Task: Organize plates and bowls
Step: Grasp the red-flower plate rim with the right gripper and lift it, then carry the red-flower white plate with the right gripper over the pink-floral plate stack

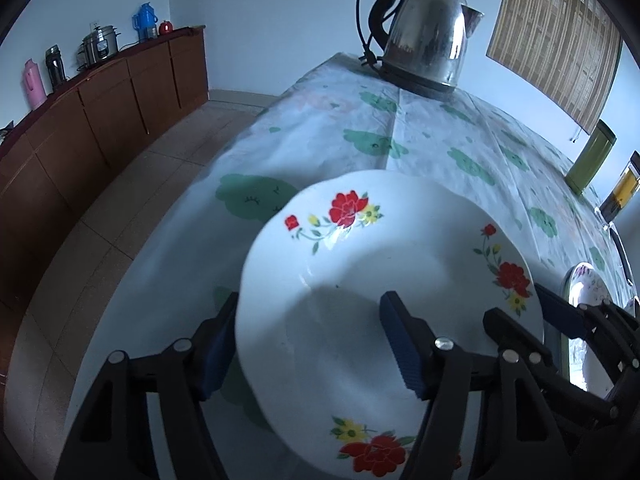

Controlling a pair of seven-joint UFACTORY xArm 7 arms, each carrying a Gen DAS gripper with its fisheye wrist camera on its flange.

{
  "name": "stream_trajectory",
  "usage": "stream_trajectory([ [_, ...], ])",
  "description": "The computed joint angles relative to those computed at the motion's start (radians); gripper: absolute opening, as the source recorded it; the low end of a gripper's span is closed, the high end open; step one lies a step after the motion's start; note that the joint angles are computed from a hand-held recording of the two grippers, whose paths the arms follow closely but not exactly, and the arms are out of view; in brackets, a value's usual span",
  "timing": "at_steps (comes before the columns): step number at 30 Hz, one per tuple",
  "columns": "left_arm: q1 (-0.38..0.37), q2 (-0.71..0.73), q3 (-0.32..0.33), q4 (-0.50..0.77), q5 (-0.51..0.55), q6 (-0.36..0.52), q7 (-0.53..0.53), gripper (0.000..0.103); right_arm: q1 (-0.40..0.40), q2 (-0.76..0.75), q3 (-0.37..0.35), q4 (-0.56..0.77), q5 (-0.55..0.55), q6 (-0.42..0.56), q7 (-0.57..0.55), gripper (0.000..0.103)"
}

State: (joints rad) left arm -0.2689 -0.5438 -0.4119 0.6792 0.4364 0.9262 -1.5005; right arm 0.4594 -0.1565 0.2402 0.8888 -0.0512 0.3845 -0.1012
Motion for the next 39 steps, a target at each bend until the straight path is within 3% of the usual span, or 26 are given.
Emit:
stream_trajectory([
  [3,0.0,-0.004,0.0,-0.001,0.002,-0.003,-0.003,0.061,-0.002,-0.002,0.004,-0.006,-0.017,-0.008,0.003,0.041],
  [6,0.001,-0.043,0.017,-0.03,-0.013,-0.015,-0.012,0.04,-0.003,0.01,0.007,0.007,-0.025,0.001,0.011,0.042],
  [8,0.007,-0.063,0.018,-0.045,-0.021,-0.018,-0.012,0.035,-0.004,0.014,0.01,0.012,-0.038,0.005,0.021,0.043],
  [18,0.028,-0.075,0.003,-0.053,-0.029,-0.02,-0.007,0.035,0.013,0.008,-0.01,0.004,0.033,0.002,-0.059,0.04],
  [28,0.034,-0.073,-0.005,-0.051,-0.022,-0.016,-0.01,0.035,-0.006,0.004,0.017,-0.018,-0.069,-0.037,0.012,0.047],
  [34,0.036,-0.111,0.002,-0.074,-0.04,-0.002,-0.029,0.035,0.034,-0.01,-0.022,-0.027,0.081,-0.047,-0.087,0.036],
  [39,0.041,-0.132,0.0,-0.085,-0.053,0.012,-0.028,0.035,0.06,-0.014,-0.034,-0.033,0.189,-0.046,-0.16,0.034],
])
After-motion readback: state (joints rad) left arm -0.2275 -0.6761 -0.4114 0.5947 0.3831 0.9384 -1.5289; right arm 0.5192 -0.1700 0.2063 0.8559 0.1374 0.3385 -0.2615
